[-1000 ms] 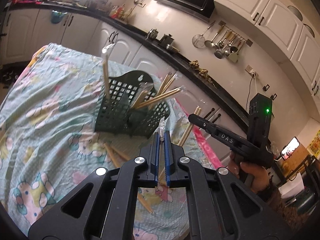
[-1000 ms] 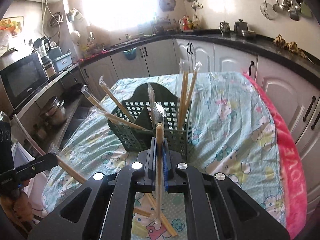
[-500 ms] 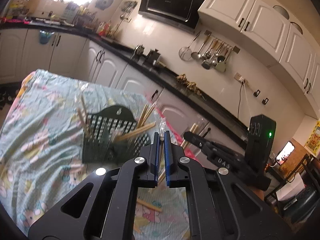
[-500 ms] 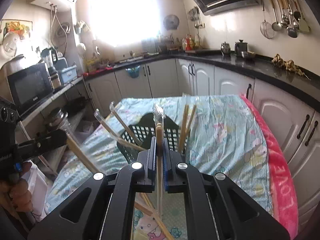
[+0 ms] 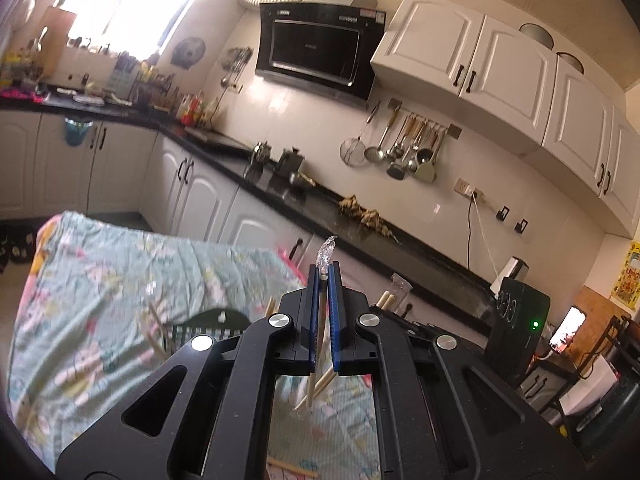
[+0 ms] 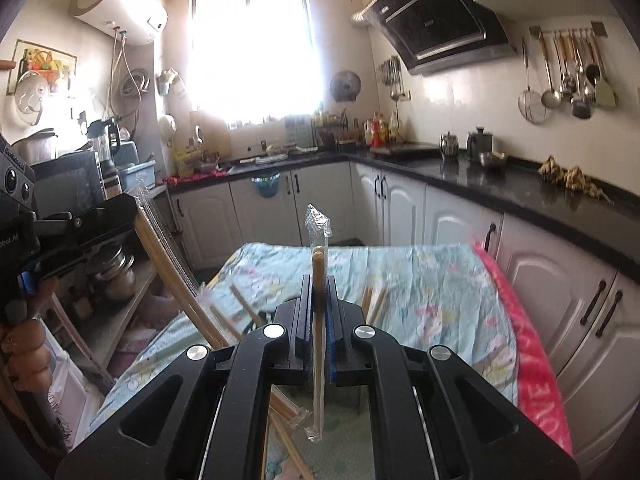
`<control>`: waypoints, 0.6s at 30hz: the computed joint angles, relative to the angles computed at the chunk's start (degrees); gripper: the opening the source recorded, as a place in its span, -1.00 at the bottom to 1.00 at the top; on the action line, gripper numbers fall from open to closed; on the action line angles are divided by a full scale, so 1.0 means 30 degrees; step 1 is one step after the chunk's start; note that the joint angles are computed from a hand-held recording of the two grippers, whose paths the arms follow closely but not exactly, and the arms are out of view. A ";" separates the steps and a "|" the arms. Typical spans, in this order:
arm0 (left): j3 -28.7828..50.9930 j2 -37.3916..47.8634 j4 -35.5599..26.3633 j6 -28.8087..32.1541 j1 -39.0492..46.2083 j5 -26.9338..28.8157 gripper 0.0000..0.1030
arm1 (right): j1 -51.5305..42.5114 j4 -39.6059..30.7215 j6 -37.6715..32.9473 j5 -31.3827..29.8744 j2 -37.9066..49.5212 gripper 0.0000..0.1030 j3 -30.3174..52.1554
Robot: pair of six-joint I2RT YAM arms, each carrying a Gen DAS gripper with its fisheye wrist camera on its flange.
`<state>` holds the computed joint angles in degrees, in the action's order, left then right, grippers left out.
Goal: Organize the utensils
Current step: 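Lift both held chopsticks upright and carry them above the green caddy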
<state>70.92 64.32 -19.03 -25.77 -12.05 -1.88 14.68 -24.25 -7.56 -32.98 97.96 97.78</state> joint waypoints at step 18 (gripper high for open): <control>0.3474 0.1299 0.0401 0.0716 0.2118 -0.1122 -0.96 | -0.0014 0.0858 0.1430 0.0534 0.2448 -0.89 0.5723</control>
<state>81.34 68.22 -17.83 -23.63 -5.70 -5.25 14.64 -21.68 -3.27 -31.38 105.30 114.95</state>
